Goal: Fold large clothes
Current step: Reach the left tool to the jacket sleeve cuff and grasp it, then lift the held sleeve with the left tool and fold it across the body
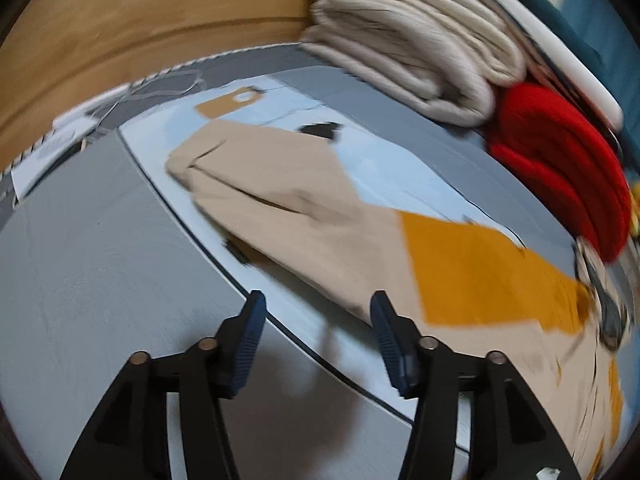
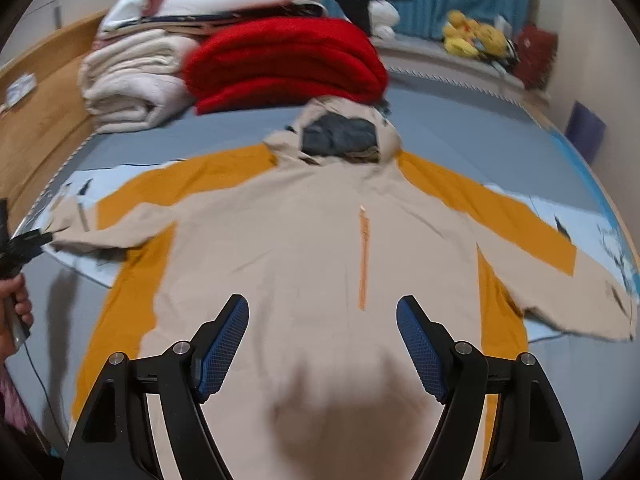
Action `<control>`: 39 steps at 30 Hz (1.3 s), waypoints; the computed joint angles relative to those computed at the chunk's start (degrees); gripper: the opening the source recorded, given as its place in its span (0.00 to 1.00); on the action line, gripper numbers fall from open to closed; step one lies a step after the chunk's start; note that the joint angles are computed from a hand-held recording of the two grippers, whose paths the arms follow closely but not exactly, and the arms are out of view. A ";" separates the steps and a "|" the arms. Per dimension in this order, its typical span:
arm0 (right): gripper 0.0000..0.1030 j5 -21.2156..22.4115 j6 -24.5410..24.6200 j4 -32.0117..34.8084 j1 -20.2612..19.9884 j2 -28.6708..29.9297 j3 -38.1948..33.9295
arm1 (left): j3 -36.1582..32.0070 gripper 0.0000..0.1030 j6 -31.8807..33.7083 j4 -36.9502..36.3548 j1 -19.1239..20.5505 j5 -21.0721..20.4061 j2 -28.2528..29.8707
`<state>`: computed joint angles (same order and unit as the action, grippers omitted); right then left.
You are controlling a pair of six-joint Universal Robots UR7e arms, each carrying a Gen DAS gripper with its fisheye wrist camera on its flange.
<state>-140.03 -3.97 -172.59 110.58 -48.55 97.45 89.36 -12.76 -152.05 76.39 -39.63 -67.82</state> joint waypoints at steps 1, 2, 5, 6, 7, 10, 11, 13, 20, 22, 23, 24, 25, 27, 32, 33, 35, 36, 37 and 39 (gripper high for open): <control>0.75 -0.30 0.62 0.94 -0.34 0.12 -0.41 | -1.45 0.51 -0.81 0.42 1.40 -1.01 0.42; 0.75 -0.93 0.62 1.37 -0.55 0.51 -0.96 | -2.00 0.52 -1.61 0.80 2.05 -1.58 0.48; 0.75 -2.03 -0.42 0.95 -1.03 1.40 -1.81 | -5.53 0.52 -4.65 1.86 5.27 -6.06 1.57; 0.75 -2.03 -0.32 1.12 -1.19 1.47 -1.86 | -6.58 0.52 -5.23 1.82 6.19 -7.50 1.98; 0.75 -2.03 -0.09 1.50 -1.36 1.60 -2.01 | -7.33 0.52 -5.52 1.71 6.82 -8.50 2.30; 0.75 -2.83 -0.70 1.64 -1.55 2.23 -2.41 | -9.89 0.52 -7.66 2.89 8.61 -11.31 3.46; 0.75 -3.09 -0.89 1.72 -1.68 2.39 -2.48 | -10.28 0.52 -8.26 3.19 8.95 -12.02 3.64; 0.75 -3.26 -0.85 1.87 -1.86 2.44 -2.43 | -11.60 0.52 -9.99 4.49 9.94 -14.41 4.37; 0.75 -3.71 -0.60 2.64 -2.30 2.45 -2.40 | -12.71 0.02 -4.33 1.69 9.06 -15.60 5.90; 0.75 -3.60 -0.13 3.04 -2.28 2.43 -2.52 | -12.00 0.00 -0.84 -0.42 7.15 -12.68 5.68; 0.75 -3.34 0.20 3.38 -2.31 2.22 -2.47 | -11.64 0.00 0.75 -1.56 5.82 -11.59 5.39; 0.75 -3.06 0.53 3.59 -2.31 1.88 -2.29 | -11.11 0.00 2.13 -2.94 4.43 -11.44 4.85; 0.75 -2.83 0.63 3.51 -2.23 1.57 -2.13 | -10.59 0.00 3.05 -3.99 3.20 -11.38 4.32; 0.75 -2.58 0.18 2.74 -1.96 0.97 -1.66 | -8.56 0.00 5.24 -6.59 -0.85 -10.38 2.75; 0.68 -0.10 1.13 2.32 -1.23 -2.12 0.43 | -2.25 0.00 8.96 -8.27 -12.64 -8.87 0.80; 0.65 0.32 1.42 2.35 -1.13 -2.75 0.93 | -0.92 0.00 9.50 -7.94 -15.11 -9.23 0.92; 0.62 1.32 2.52 2.42 -1.00 -4.37 2.15 | 1.37 0.00 7.50 -7.22 -18.78 -11.67 1.41; 0.56 1.85 3.32 2.32 -1.00 -5.35 3.03 | 2.46 0.00 5.60 -5.73 -20.62 -14.05 1.95; 0.53 2.28 4.22 2.55 -1.06 -6.26 3.79 | 3.46 0.00 4.83 -4.85 -22.19 -15.57 2.66; 0.52 3.22 6.26 2.67 -1.35 -8.12 5.48 | 5.06 0.00 4.14 -3.85 -24.58 -17.56 4.33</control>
<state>-136.81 2.29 -169.93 109.24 -56.67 102.93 94.42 -8.62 -155.90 51.82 -57.19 -63.49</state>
